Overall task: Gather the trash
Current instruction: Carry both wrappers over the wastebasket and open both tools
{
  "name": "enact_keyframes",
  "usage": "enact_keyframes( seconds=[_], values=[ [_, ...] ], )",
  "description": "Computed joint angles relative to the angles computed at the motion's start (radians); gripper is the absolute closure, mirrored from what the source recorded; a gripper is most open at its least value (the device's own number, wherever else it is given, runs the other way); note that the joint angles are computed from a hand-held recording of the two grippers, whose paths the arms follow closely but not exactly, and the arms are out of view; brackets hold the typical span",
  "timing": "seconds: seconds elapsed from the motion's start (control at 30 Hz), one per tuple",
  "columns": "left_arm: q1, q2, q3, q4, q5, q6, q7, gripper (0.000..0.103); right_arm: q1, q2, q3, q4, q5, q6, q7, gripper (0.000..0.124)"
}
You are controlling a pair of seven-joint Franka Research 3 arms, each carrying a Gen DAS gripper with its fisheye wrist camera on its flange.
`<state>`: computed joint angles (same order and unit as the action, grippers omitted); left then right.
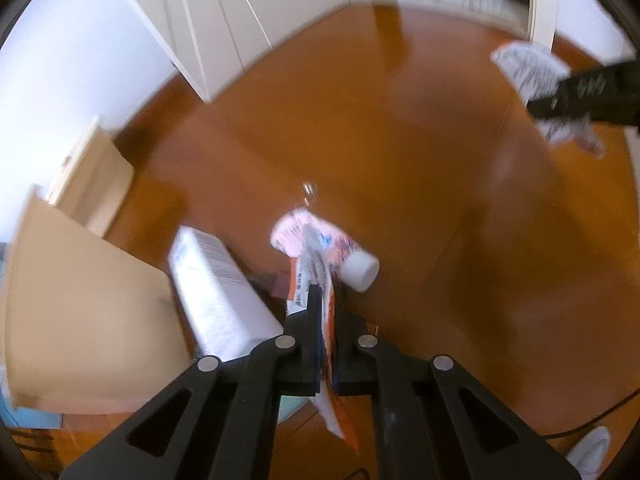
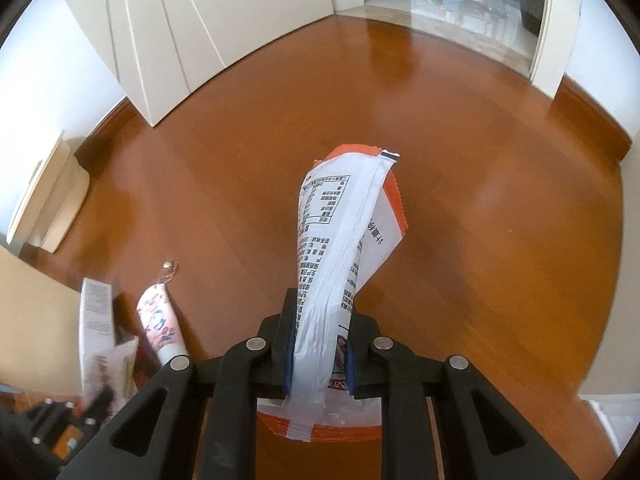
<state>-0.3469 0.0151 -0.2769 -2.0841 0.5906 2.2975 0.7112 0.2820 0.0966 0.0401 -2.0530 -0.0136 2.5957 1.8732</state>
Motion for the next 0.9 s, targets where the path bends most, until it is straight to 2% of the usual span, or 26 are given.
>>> enact_keyframes(
  seconds=[0.2,0.33,0.43,0.53,0.7,0.77,0.9],
  values=[
    [0.02,-0.23,-0.01,-0.041,0.03,-0.031,0.002,0.1,0.017,-0.143,0.033,0.044,-0.05,-0.136,0.059,0.104],
    [0.077,-0.389,0.002,-0.068,0.05,-0.072,0.04,0.1,0.035,-0.209,0.078,0.125,-0.057,-0.227,0.074,0.103],
    [0.141,-0.489,0.035,-0.082,0.041,-0.1,0.077,0.1,0.06,-0.227,0.114,0.213,-0.06,-0.29,0.08,0.103],
    [0.201,-0.54,0.077,-0.088,-0.004,-0.127,0.117,0.1,0.092,-0.219,0.142,0.306,-0.058,-0.342,0.083,0.103],
    [0.287,-0.577,0.151,-0.133,-0.064,-0.089,0.196,0.1,0.158,-0.186,0.182,0.462,-0.081,-0.418,0.106,0.102],
    [0.31,-0.571,0.181,-0.152,-0.109,-0.078,0.229,0.1,0.184,-0.168,0.193,0.509,-0.095,-0.449,0.115,0.102],
    [0.331,-0.599,0.198,-0.197,-0.185,-0.098,0.275,0.099,0.228,-0.131,0.201,0.576,-0.141,-0.513,0.133,0.102]
  ],
)
